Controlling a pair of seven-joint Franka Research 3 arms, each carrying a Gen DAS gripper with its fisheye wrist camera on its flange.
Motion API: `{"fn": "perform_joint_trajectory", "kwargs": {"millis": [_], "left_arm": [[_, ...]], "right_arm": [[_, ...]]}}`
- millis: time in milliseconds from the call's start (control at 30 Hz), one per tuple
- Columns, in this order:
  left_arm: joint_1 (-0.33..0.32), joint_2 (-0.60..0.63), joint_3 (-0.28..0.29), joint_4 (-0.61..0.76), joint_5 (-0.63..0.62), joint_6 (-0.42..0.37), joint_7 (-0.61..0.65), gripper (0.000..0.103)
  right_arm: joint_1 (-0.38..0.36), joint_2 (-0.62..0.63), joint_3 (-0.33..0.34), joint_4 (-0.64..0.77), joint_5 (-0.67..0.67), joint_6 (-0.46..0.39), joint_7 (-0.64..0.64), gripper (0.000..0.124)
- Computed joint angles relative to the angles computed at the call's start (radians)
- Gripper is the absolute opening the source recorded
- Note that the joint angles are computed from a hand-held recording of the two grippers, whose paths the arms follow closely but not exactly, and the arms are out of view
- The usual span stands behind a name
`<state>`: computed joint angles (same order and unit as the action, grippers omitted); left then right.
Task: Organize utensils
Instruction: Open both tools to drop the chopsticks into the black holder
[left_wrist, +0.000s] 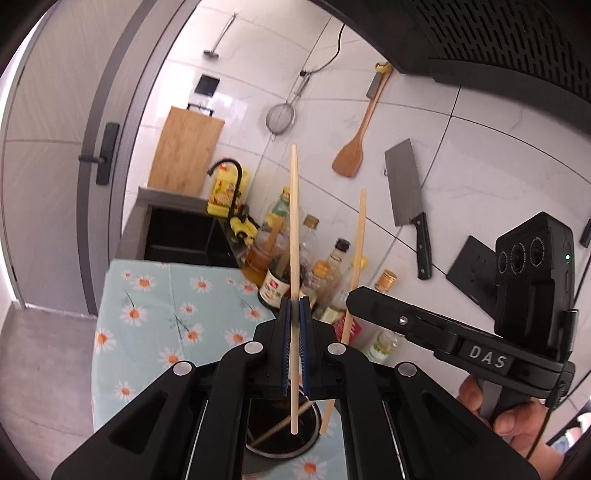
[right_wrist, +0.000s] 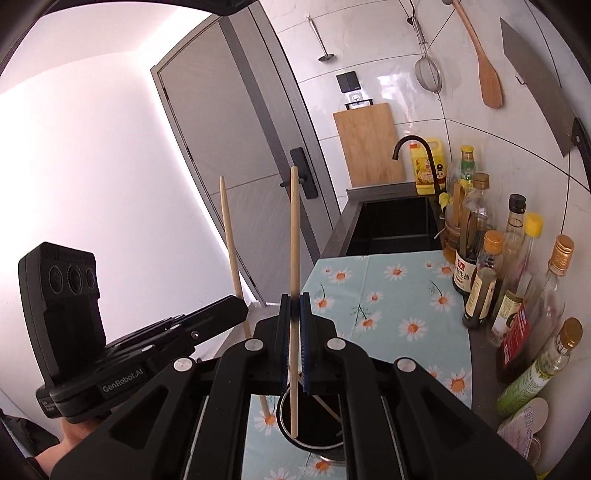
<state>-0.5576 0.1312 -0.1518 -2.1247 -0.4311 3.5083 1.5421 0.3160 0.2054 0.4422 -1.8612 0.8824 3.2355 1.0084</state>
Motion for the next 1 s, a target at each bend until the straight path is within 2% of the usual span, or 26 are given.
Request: {"fn": "perform_joint_trajectory", "kwargs": {"millis": [33,133,167,200,267,300,367,400,433,467,600,667,700,767,800,833,900,967,1000], "left_arm": [[-0.002,0.008,0.003,0.003,0.013,0.012,-0.006,0.004],[0.005,0.031,-0.001,0.019,0.030,0.018,-0.001,0.004],[0.034,0.033,-0.020,0.015,0.082,0.013,-0.045,0.004],[0.041,0.038,-0.020,0.014,0.106,0.010,-0.072,0.005],[-0.005,0.041,0.018,0.017,0.042,-0.004,-0.027,0.005],[0.012,0.041,0.009,0.012,0.073,-0.014,-0.060,0.005],[-0.004,0.039,0.030,0.007,0.063,-0.035,-0.068,0.005],[0.010,0.039,0.023,0.003,0.088,-0.040,-0.094,0.005],[-0.011,0.036,0.044,0.000,0.071,-0.043,-0.086,0.005],[-0.030,0.032,0.062,-0.004,0.055,-0.044,-0.073,0.005],[-0.026,0.013,0.064,-0.025,0.067,-0.049,-0.087,0.005],[0.027,0.002,0.022,-0.038,0.131,-0.056,-0.148,0.005],[0.028,-0.003,0.021,-0.044,0.138,-0.055,-0.156,0.005],[0.037,-0.014,0.012,-0.054,0.146,-0.054,-0.169,0.005],[0.084,-0.023,-0.022,-0.066,0.225,-0.057,-0.238,0.005],[0.097,-0.030,-0.033,-0.072,0.247,-0.060,-0.257,0.005],[0.074,-0.046,-0.019,-0.079,0.224,-0.070,-0.233,0.006],[0.014,-0.060,0.014,-0.077,0.107,-0.080,-0.126,0.006],[0.011,-0.071,0.012,-0.082,0.097,-0.082,-0.115,0.006]], "right_arm": [[-0.020,0.008,0.025,0.002,0.005,0.019,-0.013,0.006],[0.005,0.028,-0.009,0.013,-0.037,0.031,0.027,0.006],[0.029,0.031,-0.041,0.012,-0.063,0.027,0.063,0.006],[0.025,0.034,-0.040,0.011,-0.074,0.023,0.080,0.006],[-0.001,0.043,-0.019,0.013,-0.084,0.000,0.101,0.009],[-0.011,0.048,-0.015,0.016,-0.084,-0.023,0.109,0.023],[-0.028,0.053,0.005,0.015,-0.059,-0.031,0.091,0.035],[0.001,0.051,-0.030,0.009,-0.080,-0.030,0.120,0.035],[0.020,0.048,-0.053,0.003,-0.098,-0.031,0.144,0.035],[0.010,0.047,-0.041,0.002,-0.089,-0.031,0.136,0.035],[-0.007,0.030,-0.017,-0.017,-0.072,-0.019,0.119,0.035],[-0.009,0.016,-0.011,-0.031,-0.064,-0.009,0.114,0.035],[-0.006,0.010,-0.013,-0.037,-0.063,-0.005,0.116,0.035],[0.033,-0.010,-0.053,-0.056,-0.092,-0.003,0.150,0.035],[0.051,-0.018,-0.071,-0.066,-0.110,0.005,0.165,0.035],[0.061,-0.030,-0.080,-0.078,-0.123,0.006,0.178,0.035],[0.073,-0.049,-0.092,-0.096,-0.141,-0.002,0.203,0.035],[0.041,-0.071,-0.054,-0.104,-0.082,-0.034,0.164,0.035],[0.043,-0.080,-0.053,-0.106,-0.052,-0.044,0.146,0.035]]}}
